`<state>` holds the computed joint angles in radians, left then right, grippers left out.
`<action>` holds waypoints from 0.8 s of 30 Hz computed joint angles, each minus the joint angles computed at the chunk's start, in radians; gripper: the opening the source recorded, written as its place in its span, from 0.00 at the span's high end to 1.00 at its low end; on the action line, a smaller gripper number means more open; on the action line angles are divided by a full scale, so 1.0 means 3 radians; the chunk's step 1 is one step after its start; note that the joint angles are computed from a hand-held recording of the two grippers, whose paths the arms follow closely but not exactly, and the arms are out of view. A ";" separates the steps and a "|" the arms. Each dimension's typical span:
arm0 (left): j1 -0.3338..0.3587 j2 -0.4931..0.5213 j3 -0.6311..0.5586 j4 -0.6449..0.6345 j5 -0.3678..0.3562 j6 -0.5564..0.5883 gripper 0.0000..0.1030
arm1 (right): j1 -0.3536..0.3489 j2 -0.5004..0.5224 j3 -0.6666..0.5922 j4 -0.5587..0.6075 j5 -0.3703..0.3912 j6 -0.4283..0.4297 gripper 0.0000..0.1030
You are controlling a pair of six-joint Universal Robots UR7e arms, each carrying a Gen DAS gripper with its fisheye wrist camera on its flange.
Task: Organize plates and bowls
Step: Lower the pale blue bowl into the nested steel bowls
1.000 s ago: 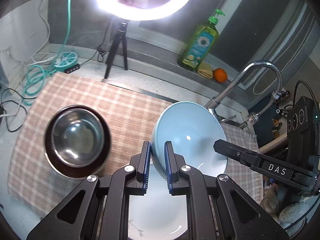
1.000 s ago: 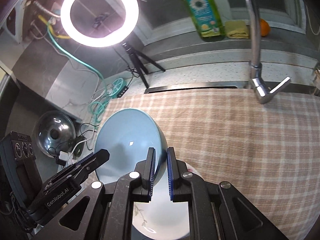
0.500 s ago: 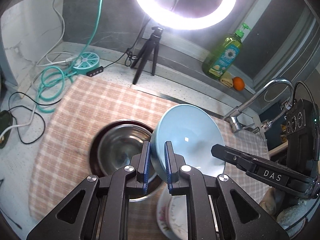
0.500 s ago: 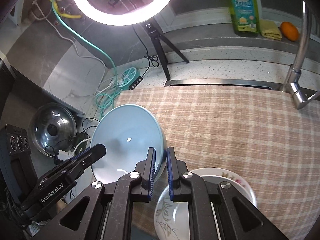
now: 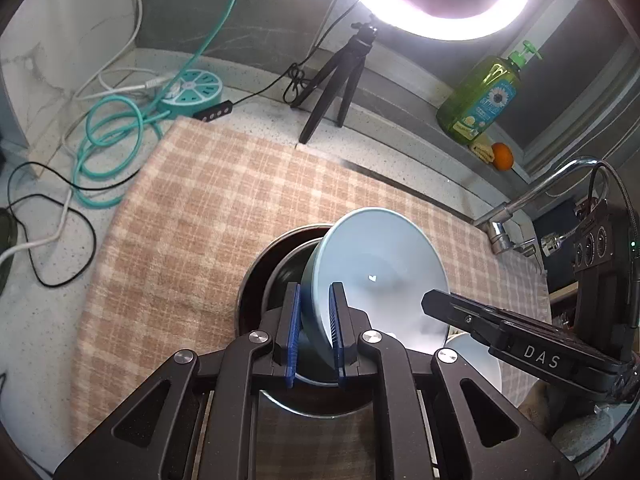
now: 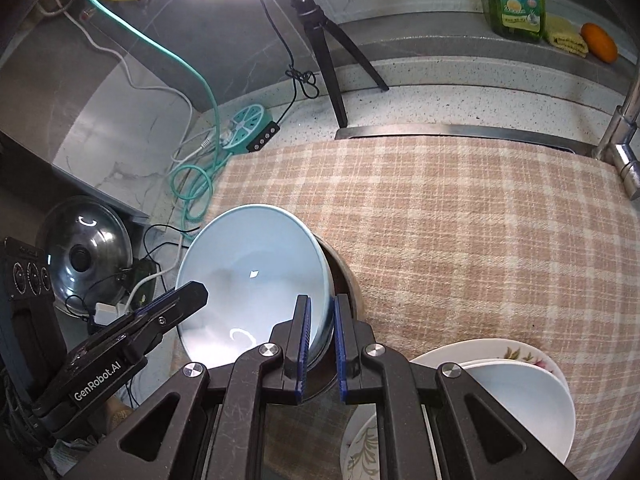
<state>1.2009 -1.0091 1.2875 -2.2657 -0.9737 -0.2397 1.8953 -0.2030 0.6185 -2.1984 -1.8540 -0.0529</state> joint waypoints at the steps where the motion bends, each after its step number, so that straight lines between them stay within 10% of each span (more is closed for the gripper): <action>1: 0.0012 -0.0005 0.0007 0.0005 -0.0013 -0.0004 0.89 | 0.0001 0.0012 -0.0005 0.0000 -0.0012 -0.0002 0.90; 24: 0.0067 -0.0071 0.0114 0.0055 -0.0033 -0.0099 0.89 | 0.0029 0.0119 -0.0108 0.0187 -0.0122 0.0021 0.90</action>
<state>1.2210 -1.0303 1.3216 -2.2494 -0.9837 -0.2695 1.9038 -0.1674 0.5860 -2.1422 -1.8905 -0.0467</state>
